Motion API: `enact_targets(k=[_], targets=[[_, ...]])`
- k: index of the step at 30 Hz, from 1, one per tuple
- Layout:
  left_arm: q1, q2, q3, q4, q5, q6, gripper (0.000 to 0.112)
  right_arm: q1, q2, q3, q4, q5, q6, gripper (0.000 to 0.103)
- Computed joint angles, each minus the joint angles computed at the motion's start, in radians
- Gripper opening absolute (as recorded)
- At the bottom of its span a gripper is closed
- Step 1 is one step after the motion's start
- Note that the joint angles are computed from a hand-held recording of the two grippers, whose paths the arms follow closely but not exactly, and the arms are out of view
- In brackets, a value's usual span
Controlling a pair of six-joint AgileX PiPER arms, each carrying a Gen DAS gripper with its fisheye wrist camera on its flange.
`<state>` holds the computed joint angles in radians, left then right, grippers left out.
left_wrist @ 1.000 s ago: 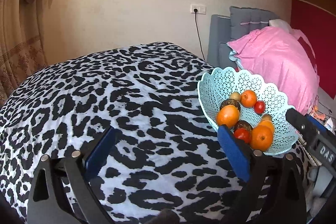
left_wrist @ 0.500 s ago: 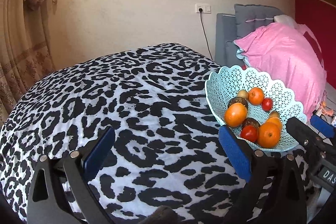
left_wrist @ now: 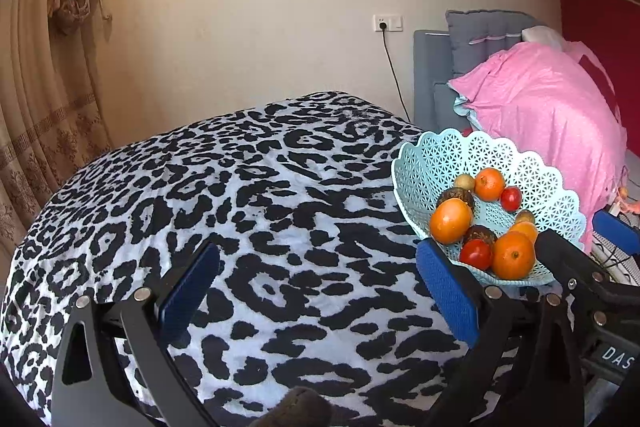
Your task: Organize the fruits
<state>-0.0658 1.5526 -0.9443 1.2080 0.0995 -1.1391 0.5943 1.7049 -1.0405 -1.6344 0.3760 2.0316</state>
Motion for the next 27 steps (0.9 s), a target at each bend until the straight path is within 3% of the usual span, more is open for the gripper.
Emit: enact_targets(k=[5,12,27], targets=[[-0.006,0.0,-0.002,-0.008,0.014,0.011,0.098,0.0,-0.002,0.001,0.005,0.002,-0.008,0.098],[-0.017,-0.006,0.007,0.132,0.031,-0.124,0.098,0.0,-0.004,0.0,0.013,0.003,-0.018,0.098],[-0.02,-0.008,0.008,0.164,0.032,-0.152,0.098,-0.003,-0.011,0.002,0.029,0.013,-0.034,0.098]])
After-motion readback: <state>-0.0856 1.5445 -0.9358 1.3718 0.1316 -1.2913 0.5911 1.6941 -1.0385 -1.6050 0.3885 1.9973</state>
